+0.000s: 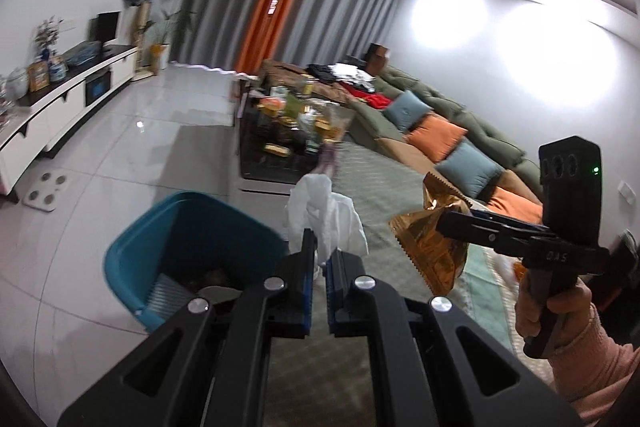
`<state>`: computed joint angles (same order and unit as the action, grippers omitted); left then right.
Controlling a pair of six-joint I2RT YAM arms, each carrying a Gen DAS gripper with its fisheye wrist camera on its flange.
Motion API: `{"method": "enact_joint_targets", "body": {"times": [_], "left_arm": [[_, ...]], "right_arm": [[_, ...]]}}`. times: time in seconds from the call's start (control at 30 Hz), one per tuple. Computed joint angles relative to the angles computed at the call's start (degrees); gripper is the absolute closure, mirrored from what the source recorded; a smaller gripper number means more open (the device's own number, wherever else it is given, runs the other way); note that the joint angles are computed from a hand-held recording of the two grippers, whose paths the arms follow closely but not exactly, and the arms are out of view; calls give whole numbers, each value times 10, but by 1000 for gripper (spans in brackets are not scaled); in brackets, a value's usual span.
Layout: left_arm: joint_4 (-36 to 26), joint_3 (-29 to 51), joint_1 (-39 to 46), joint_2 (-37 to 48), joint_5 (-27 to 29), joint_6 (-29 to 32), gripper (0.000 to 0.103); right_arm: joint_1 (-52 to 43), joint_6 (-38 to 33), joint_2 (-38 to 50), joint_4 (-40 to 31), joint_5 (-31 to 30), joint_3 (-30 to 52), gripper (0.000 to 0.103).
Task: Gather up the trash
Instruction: 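Carry the gold wrapper and white bag to the teal bin and release both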
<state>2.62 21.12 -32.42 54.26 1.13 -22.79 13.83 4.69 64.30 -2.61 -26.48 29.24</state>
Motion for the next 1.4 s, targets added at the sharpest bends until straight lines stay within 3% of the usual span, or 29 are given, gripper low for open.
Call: {"method": "enact_joint_targets", "body": {"times": [0.33,0.87,1.0,1.17,1.4], "left_arm": [[37,-11,112,57,62,23,96],[145,-1,198,239,101,27,96],[162,8,210,280,103,22,92],[185,12,223,317,106,17,77],[189,-15,204,267,96,6,72]], "right_arm": [[90,27,170,53,68,94,40],[146,57,368,32,115,243,35],[152,66,387,29,122,260,26],[150,74,382,32,113,255,24],[123,67,280,56,77,164,24]]}}
